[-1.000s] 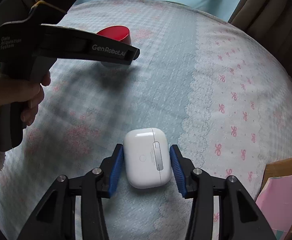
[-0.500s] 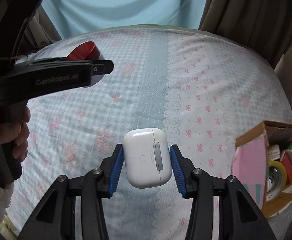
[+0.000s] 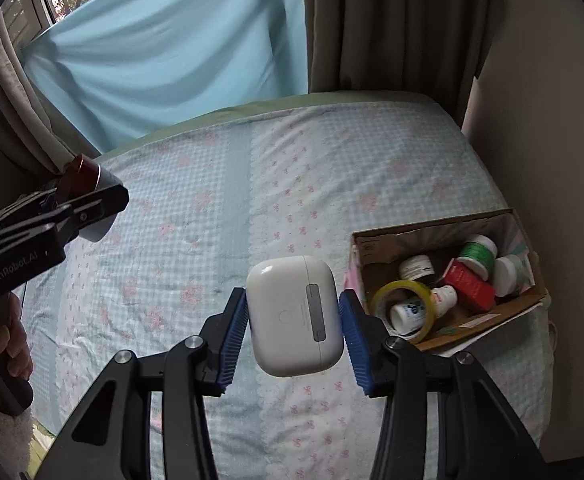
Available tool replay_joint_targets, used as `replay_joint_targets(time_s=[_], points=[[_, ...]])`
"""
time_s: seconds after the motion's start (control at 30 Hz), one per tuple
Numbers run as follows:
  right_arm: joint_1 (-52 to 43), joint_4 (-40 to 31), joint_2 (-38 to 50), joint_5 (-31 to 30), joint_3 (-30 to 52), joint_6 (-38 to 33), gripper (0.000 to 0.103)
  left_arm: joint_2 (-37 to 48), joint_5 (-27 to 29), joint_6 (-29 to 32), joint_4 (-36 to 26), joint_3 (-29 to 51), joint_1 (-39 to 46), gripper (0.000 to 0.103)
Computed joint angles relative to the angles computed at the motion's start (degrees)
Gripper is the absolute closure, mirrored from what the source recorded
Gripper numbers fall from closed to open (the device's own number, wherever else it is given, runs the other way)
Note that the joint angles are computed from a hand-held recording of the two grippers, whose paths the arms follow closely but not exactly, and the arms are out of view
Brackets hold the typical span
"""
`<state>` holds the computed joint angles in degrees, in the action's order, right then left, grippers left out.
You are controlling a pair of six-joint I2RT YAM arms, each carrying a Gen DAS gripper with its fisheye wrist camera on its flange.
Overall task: Organize rigid objects
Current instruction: 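Carry the red-capped jar and earbud case together over the cardboard box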
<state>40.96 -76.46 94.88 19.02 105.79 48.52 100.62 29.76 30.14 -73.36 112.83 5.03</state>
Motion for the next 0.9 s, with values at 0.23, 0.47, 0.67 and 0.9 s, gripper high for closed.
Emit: replay_joint_targets(time_s=[0.23, 0.47, 0.67, 0.9], points=[[-13.92, -3.28, -14.05, -6.95, -7.02, -14.97, 0.060, -10.07, -9.24, -19.67, 3.64, -7.12, -15.69, 0.052], [-38.22, -4.54, -19.25, -20.07, -11.33, -40.10, 0.060, -9.48, -20.12, -37.63, 9.08, -9.32, -33.74, 0.052], [-52.86, -0.46, -16.94, -27.99, -17.87, -56.16, 0.060, 0.71, -24.44, -44.31, 10.34, -3.44, -42.40, 0.052], [-60.08, 7.72, -10.57, -31.81, -25.86, -66.64, 0.060, 17.46, -26.01, -44.01, 10.30, 8.45, -46.79, 0.053]])
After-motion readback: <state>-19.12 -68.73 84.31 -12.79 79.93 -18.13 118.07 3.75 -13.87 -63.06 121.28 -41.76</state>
